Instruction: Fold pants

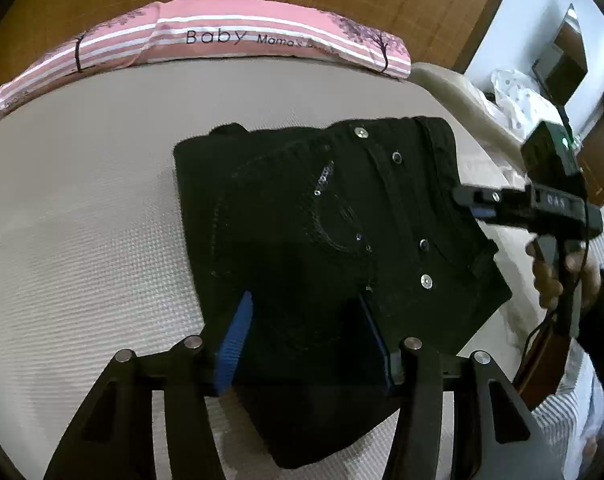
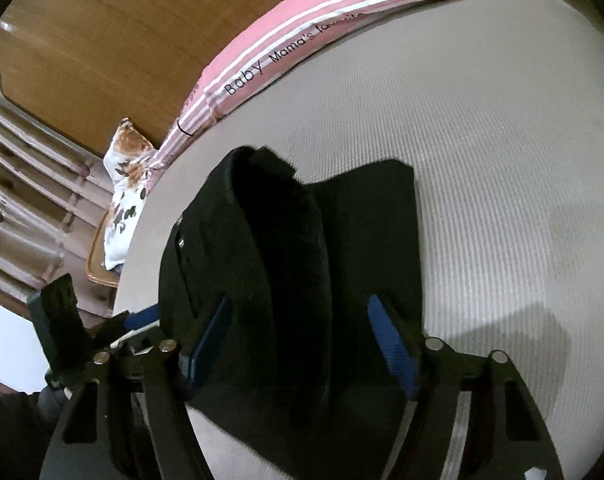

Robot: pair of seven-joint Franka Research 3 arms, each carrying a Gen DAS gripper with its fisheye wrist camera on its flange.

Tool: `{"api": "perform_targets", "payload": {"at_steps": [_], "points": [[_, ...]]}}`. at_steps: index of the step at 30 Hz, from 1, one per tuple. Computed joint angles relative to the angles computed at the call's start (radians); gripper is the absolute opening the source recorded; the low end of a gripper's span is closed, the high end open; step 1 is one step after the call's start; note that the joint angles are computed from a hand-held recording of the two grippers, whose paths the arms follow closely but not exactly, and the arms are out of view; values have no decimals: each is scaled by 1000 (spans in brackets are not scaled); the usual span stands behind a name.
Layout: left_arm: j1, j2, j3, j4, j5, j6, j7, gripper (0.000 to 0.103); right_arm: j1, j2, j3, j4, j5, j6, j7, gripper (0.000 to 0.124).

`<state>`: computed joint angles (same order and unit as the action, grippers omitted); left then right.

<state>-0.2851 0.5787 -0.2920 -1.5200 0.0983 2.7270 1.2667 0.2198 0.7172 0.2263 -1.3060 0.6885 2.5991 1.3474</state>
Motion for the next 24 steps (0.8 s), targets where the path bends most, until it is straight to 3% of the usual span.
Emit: {"api": "perform_targets", "payload": {"at_steps": [4, 9, 12, 14, 17, 24], "points": [[0, 7, -2, -1, 3, 12, 2, 58, -3, 62, 10, 97, -16, -41, -32, 65], [0, 10, -3, -8, 7, 29, 5, 59, -26, 121, 48, 184, 22, -152, -79, 49], [-6, 13, 2, -2, 14, 28, 1, 60, -24, 118, 45, 175, 55, -129, -62, 42], [-7, 14, 2, 10, 14, 7, -1, 60, -15, 136, 42, 201, 71, -126, -13, 25], [24, 4, -27, 0, -32, 15, 5, 60, 20, 94, 14, 164, 43, -88, 48, 15], [23, -21, -24, -19, -33, 88, -5, 60, 106, -68, -63, 16, -102, 43, 181, 10]]}}
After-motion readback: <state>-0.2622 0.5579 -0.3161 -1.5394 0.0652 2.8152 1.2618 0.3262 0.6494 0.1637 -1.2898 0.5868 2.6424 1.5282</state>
